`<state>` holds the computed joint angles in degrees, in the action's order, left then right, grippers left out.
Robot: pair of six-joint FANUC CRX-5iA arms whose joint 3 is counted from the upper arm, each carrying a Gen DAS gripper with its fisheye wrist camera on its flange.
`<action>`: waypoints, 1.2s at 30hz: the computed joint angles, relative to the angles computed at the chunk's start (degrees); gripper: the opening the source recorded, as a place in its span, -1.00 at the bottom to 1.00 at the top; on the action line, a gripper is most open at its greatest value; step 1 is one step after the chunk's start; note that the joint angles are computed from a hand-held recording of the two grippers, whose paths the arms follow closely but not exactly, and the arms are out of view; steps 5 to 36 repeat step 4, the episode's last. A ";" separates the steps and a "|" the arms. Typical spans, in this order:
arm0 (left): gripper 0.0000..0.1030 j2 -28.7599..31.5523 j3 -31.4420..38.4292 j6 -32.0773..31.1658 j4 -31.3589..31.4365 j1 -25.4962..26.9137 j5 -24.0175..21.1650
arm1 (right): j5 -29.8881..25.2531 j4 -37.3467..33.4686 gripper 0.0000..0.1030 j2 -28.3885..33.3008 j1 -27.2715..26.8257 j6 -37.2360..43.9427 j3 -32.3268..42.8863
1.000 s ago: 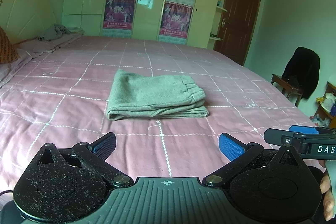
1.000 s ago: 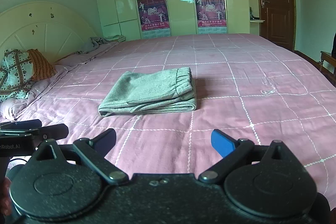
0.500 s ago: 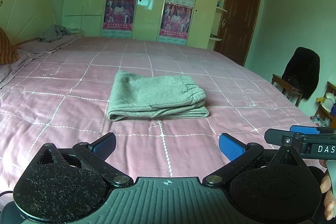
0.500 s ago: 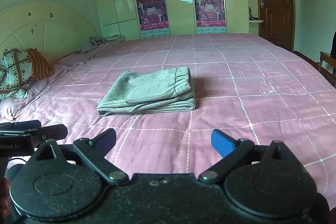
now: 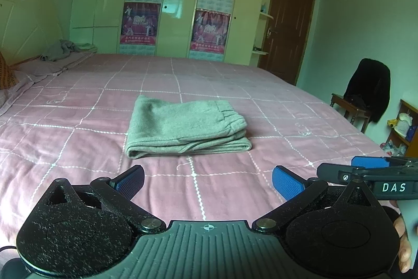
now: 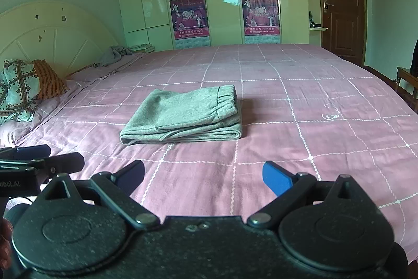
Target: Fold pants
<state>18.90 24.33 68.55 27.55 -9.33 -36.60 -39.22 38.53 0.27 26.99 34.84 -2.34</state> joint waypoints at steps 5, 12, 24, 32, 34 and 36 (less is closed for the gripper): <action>1.00 0.04 0.42 0.64 -0.11 0.03 -0.68 | -0.22 0.39 0.89 -0.01 0.12 -0.12 -0.06; 1.00 0.04 0.42 0.64 -0.11 0.03 -0.68 | -0.22 0.39 0.89 -0.01 0.12 -0.12 -0.06; 1.00 0.04 0.42 0.64 -0.11 0.03 -0.68 | -0.22 0.39 0.89 -0.01 0.12 -0.12 -0.06; 1.00 0.04 0.42 0.64 -0.11 0.03 -0.68 | -0.22 0.39 0.89 -0.01 0.12 -0.12 -0.06; 1.00 0.04 0.42 0.64 -0.11 0.03 -0.68 | -0.22 0.39 0.89 -0.01 0.12 -0.12 -0.06; 1.00 0.04 0.42 0.64 -0.11 0.03 -0.68 | -0.22 0.39 0.89 -0.01 0.12 -0.12 -0.06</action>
